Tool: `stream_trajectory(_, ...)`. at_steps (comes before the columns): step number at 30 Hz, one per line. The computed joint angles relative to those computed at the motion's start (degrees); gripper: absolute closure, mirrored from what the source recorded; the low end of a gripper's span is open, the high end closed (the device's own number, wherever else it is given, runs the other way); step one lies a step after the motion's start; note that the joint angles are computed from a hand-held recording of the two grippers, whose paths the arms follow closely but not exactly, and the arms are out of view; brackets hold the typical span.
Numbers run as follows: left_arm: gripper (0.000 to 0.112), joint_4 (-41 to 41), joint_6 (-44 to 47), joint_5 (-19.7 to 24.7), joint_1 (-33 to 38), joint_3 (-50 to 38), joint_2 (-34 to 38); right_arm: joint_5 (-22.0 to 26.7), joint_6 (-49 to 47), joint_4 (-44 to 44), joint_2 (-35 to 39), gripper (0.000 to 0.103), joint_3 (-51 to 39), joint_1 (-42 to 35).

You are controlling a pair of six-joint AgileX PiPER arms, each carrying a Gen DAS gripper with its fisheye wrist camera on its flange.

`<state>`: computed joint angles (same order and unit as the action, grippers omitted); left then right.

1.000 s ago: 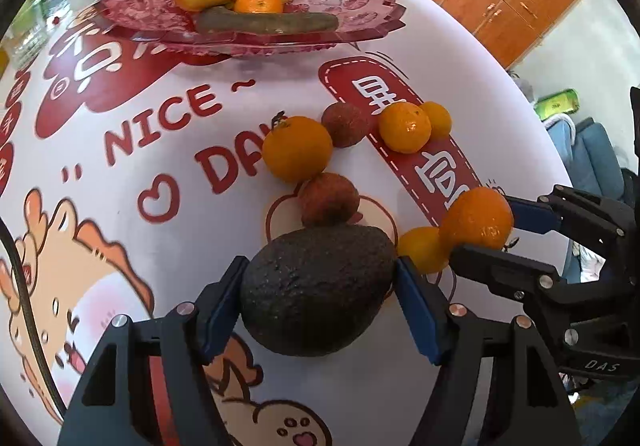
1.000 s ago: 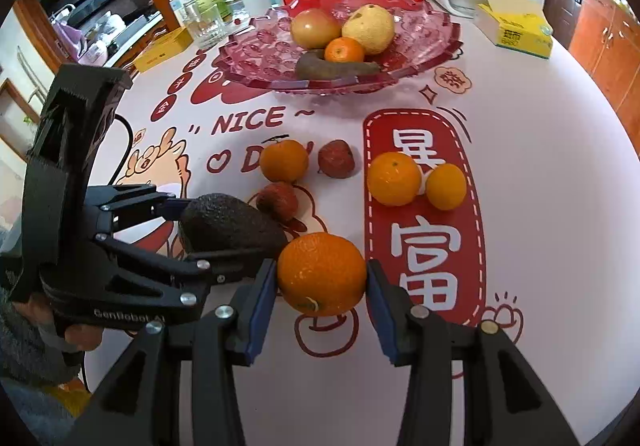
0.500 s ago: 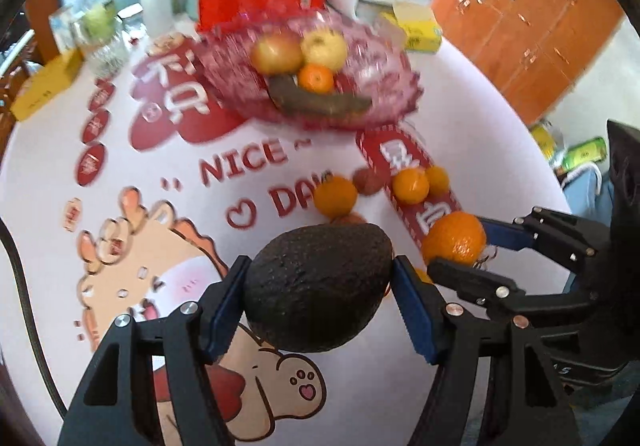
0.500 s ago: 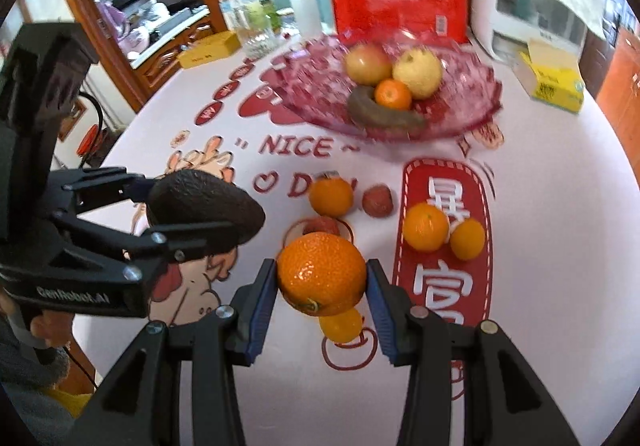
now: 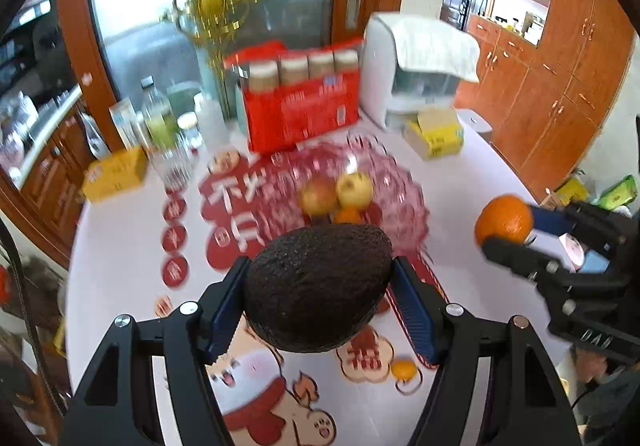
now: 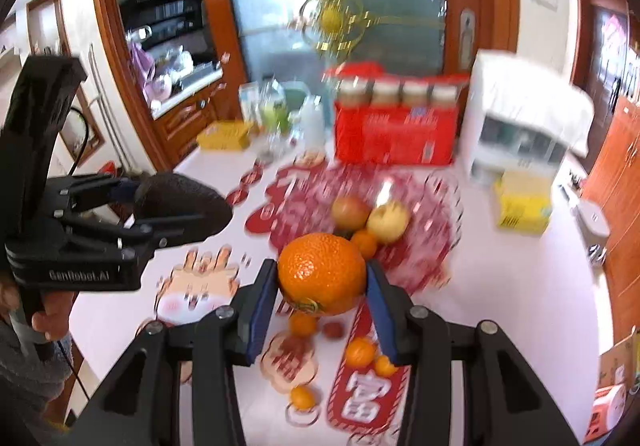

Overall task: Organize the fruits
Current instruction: 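Carry the avocado and orange with both tools over the pink bowl, then open both tools to drop avocado and orange into the bowl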

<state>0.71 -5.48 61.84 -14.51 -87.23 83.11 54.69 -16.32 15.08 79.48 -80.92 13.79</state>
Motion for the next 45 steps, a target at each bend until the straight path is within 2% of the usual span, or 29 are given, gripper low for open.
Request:
stream_trajectory(7,0.044,7.68,-4.39,2.13,-3.16,-13.22,9.18,0.19,0.43,-3.29,9.09,0.059,-12.35,-2.31)
stream_trajectory(12,0.044,9.87,-7.02,-1.51,-3.23,-13.28,15.21,-1.00,2.82,-4.05,16.91,0.059,-15.52,-3.61)
stream_trajectory(20,0.044,8.55,-7.05,-6.50,-1.68,-10.95,26.48,-3.84,6.25,-5.71,27.42,0.058,-14.73,-3.35)
stream_trajectory(27,0.044,8.08,-5.64,-7.97,-0.91,-13.91,35.12,-4.33,8.24,-7.38,34.78,0.058,-15.66,-3.40)
stream_trajectory(35,0.043,6.19,-4.41,-7.85,0.08,-16.07,39.48,-3.75,8.62,-7.43,39.30,0.058,-18.23,-3.89)
stream_trajectory(37,0.043,4.95,-3.68,-7.83,0.51,-16.07,39.82,-2.33,8.36,-6.50,40.62,0.058,-19.50,-4.14)
stream_trajectory(39,0.042,5.75,-4.01,-10.87,0.37,-13.84,38.26,-1.21,8.81,-6.28,41.61,0.057,-20.49,-4.21)
stream_trajectory(43,0.020,7.91,-4.65,-13.80,-0.43,-11.43,35.55,-0.91,8.68,-5.54,42.07,0.057,-20.35,-4.21)
stream_trajectory(44,0.019,8.98,-5.44,-14.29,-0.78,-10.78,34.96,-0.90,8.76,-5.20,41.98,0.055,-20.33,-4.25)
stream_trajectory(45,0.019,9.77,-6.01,-14.14,-1.05,-10.63,34.73,-0.96,8.67,-4.61,41.71,0.049,-20.15,-4.33)
